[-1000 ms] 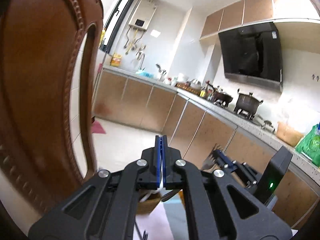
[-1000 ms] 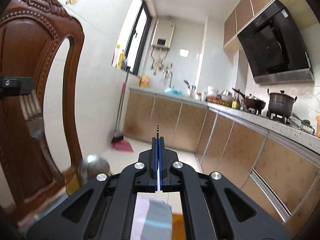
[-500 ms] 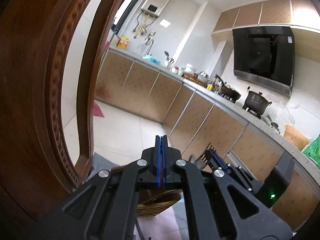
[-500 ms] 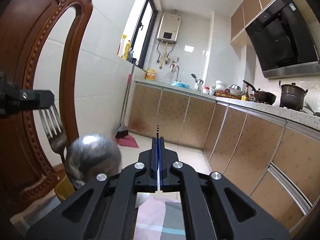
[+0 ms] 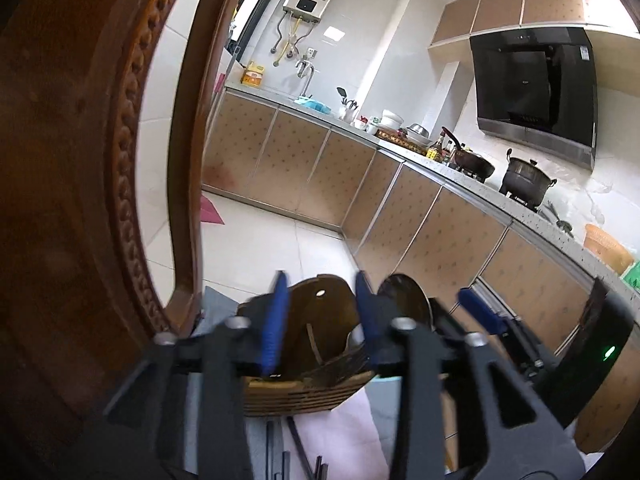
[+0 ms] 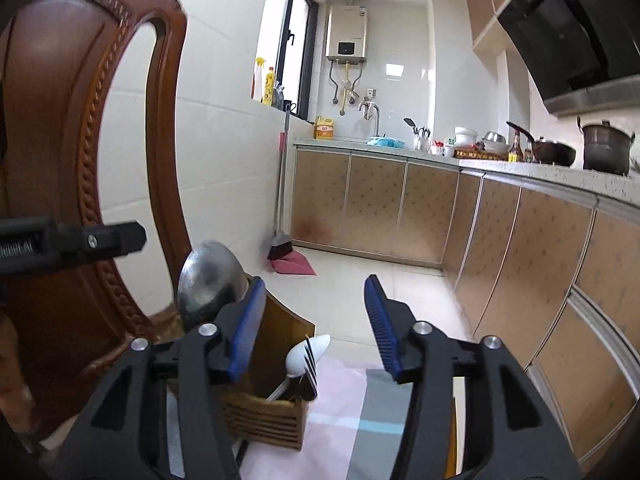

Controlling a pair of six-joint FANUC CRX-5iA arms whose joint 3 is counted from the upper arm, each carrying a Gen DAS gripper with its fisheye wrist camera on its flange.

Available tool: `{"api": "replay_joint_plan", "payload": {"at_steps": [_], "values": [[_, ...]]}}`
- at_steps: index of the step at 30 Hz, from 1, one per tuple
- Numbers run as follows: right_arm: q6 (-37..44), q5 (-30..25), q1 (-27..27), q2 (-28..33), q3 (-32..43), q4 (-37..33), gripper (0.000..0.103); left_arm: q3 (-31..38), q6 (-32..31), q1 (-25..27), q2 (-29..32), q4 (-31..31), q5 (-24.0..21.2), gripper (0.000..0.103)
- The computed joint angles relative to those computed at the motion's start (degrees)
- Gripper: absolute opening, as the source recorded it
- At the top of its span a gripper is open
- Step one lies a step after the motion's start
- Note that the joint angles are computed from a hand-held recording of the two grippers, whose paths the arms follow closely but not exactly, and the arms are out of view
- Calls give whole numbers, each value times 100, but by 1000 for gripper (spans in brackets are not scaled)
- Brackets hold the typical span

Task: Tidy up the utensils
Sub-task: 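Carry both forks into the wooden holder and open both tools, then move both tools back down over the black chopsticks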

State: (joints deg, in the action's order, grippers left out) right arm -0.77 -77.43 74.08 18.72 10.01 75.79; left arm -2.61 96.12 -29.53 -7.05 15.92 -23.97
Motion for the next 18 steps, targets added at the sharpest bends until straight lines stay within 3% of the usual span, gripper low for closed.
{"api": "replay_joint_plan", "payload": {"at_steps": [2, 5, 7, 10, 12, 15, 18], "values": [[-237, -68, 140, -171, -157, 20, 57, -15, 203, -56, -162, -353, -141, 41], [-541, -404, 400, -378, -324, -63, 60, 165, 1190, -267, -396, -1469, -765, 47], [-912, -768, 647, -515, -475, -279, 60, 379, 1971, -622, -472, -2372, -1690, 51], [-1548, -1016, 969, -670, -644, -1037, 60, 538, 2665, -1142, -328, -3145, -2994, 52], [-1613, -691, 1001, -701, -581, -2057, 59, 297, 2864, -1292, -241, -3072, -3432, 51], [-1320, 118, 809, -615, -418, -3275, 48, -63, 3011, -1404, -225, -2904, -3597, 51], [-730, 522, 624, -250, 90, -4094, 48, -242, 3204, -1650, -272, -3030, -3781, 53]]}}
